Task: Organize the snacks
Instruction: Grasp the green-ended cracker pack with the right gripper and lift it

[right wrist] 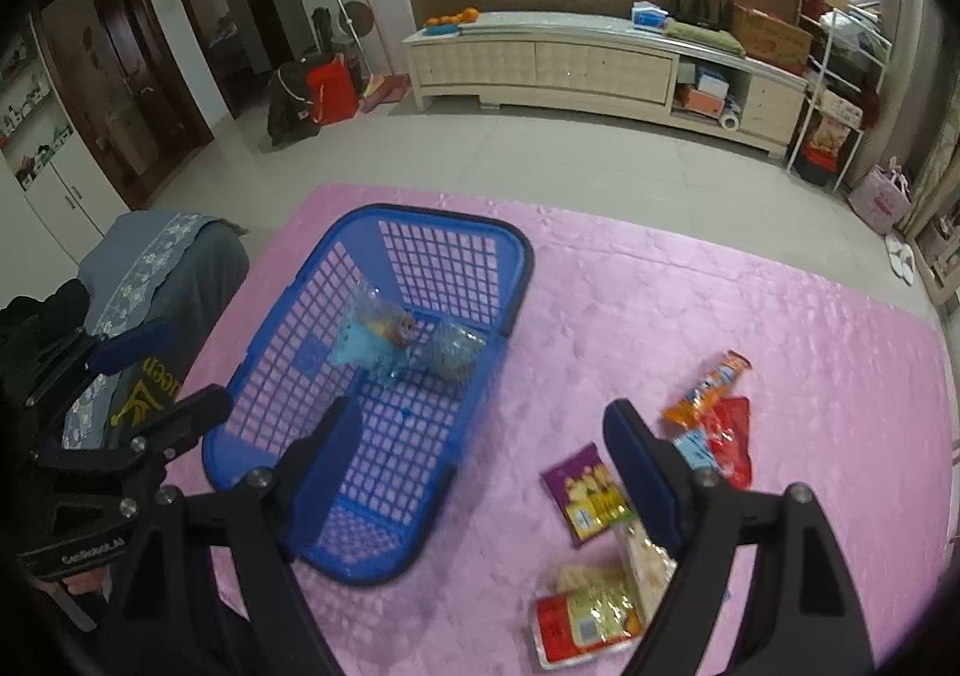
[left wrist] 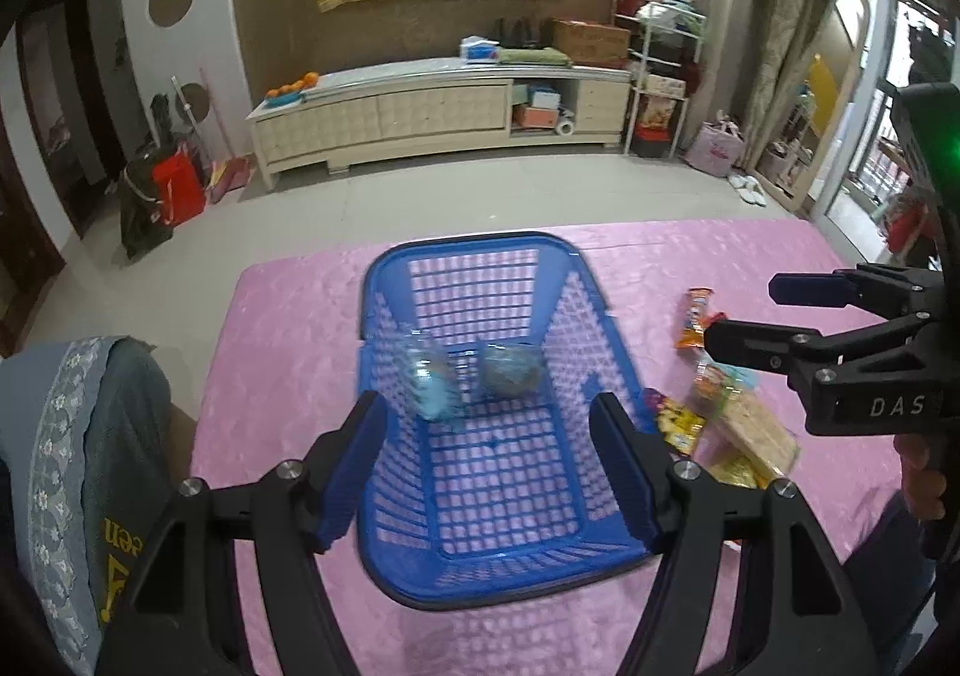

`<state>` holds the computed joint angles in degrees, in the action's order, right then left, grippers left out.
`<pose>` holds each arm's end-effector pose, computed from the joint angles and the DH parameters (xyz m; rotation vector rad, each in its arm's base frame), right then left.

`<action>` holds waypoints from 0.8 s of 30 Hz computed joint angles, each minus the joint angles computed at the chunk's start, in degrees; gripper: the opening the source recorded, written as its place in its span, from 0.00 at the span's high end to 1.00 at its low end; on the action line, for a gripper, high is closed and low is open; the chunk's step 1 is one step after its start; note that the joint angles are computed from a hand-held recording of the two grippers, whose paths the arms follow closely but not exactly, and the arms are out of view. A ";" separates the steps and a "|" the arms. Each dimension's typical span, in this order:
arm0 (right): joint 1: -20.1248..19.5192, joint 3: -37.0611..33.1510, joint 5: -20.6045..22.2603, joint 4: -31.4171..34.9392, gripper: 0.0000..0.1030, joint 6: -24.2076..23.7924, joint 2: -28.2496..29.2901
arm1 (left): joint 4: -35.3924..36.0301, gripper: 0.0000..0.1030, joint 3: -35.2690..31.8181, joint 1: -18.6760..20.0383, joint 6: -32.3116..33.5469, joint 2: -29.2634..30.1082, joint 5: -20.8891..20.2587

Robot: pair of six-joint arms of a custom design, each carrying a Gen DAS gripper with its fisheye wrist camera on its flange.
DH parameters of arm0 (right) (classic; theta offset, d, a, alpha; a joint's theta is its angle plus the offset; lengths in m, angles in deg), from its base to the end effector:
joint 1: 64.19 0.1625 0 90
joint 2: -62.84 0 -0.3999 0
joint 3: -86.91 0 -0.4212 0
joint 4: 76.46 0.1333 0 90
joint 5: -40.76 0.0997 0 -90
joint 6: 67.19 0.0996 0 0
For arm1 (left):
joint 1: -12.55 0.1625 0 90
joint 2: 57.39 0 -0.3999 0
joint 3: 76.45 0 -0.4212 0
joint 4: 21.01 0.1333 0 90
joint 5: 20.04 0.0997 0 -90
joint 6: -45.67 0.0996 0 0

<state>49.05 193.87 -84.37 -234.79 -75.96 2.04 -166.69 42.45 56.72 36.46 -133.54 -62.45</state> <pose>0.3105 -0.5304 0.1700 0.5447 -2.4658 0.5903 -0.2269 -0.5088 0.2217 0.6412 2.3199 -0.7314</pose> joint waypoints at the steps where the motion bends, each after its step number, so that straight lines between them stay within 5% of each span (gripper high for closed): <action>1: 0.02 0.73 -0.49 -0.35 0.17 -0.23 -0.68 | 0.03 0.34 0.29 -0.41 -0.15 -0.20 -0.33; 10: -1.02 8.26 -1.57 -4.81 0.17 -2.25 -8.22 | -1.14 0.34 1.36 -3.65 -2.22 1.69 -2.52; 16: -1.95 13.15 -3.33 -10.86 0.17 -7.78 -11.67 | -2.69 0.34 2.30 -4.72 -2.33 3.80 -3.79; 24: -6.02 18.64 -0.11 -16.18 0.17 -15.06 -15.25 | -4.74 0.34 3.68 -5.71 -3.09 6.91 -5.97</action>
